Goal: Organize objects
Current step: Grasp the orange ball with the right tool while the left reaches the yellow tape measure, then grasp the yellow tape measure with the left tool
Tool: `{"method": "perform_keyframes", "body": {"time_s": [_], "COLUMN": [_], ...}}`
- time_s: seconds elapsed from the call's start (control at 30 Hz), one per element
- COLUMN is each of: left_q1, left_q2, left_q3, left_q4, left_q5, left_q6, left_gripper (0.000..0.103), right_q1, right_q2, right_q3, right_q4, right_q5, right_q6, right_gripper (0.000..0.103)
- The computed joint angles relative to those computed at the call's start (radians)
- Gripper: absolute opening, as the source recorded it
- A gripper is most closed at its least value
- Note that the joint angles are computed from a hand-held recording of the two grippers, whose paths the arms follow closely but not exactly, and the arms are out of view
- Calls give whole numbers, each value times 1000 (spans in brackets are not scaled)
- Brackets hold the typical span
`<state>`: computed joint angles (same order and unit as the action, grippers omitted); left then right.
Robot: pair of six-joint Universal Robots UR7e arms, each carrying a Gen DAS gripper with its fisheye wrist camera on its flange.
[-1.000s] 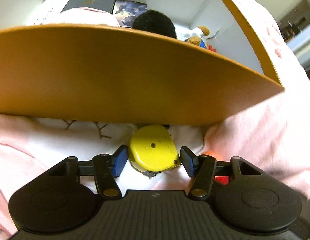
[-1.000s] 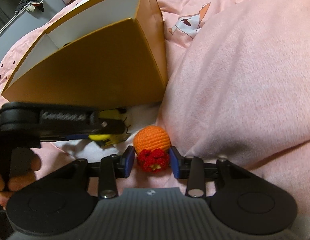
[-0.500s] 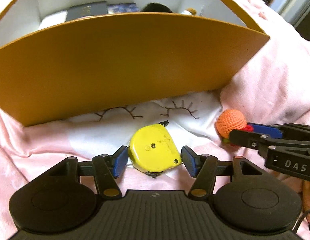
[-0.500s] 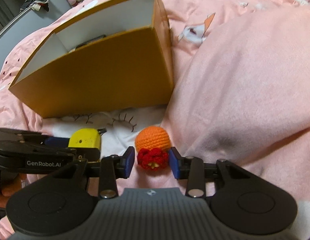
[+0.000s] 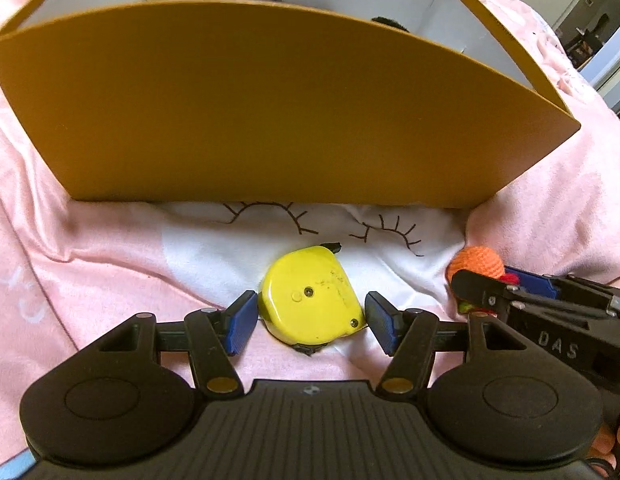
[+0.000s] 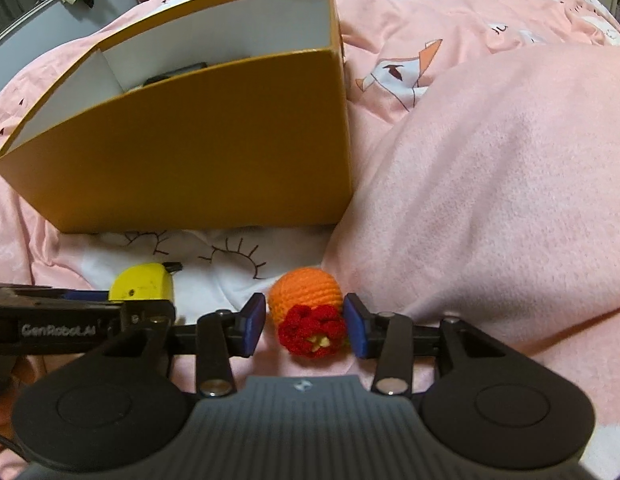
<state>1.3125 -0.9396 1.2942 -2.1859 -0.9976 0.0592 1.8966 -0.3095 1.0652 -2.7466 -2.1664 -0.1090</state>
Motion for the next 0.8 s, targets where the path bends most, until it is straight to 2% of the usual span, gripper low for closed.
{"method": "perform_keyframes", "body": {"time_s": [0.13,0.2,0.23,0.3,0.5,0.67,0.7,0.73,0.77,0.8], "left_q1": [3,14,19,26,38,36,34,30,36,36], "left_q2": [5,5,2,-4,-18,-55,-62,-67,-62,-62], "left_q3": [-13,-30,-31,-32,-44,-22,-15,-10,-25,-29], "left_q4": [17,31,30,31,46,-3,-16,-35,-13,-5], "left_q5": [0,-25,-42,-69,-134,-205,-213,-216,-257,-269], "left_q6": [-24,-49,-56,-60,-31,43,57,80,85,79], "left_gripper": [72,71,66,66,65,63,54,24,17,5], "right_q1": [-2,2,4,8,29,61,67,72,78,85], "right_q2": [18,25,27,26,-4,-34,-37,-40,-45,-49], "right_q3": [-26,-32,-33,-25,29,78,81,84,91,94], "right_q4": [13,11,6,-12,-80,-150,-156,-165,-181,-191], "right_q5": [-18,-31,-37,-45,-33,-30,-34,-36,-36,-37], "right_q6": [9,-4,-10,-22,-47,-75,-78,-85,-96,-103], "right_gripper": [44,43,43,43,42,42,42,42,42,42]}}
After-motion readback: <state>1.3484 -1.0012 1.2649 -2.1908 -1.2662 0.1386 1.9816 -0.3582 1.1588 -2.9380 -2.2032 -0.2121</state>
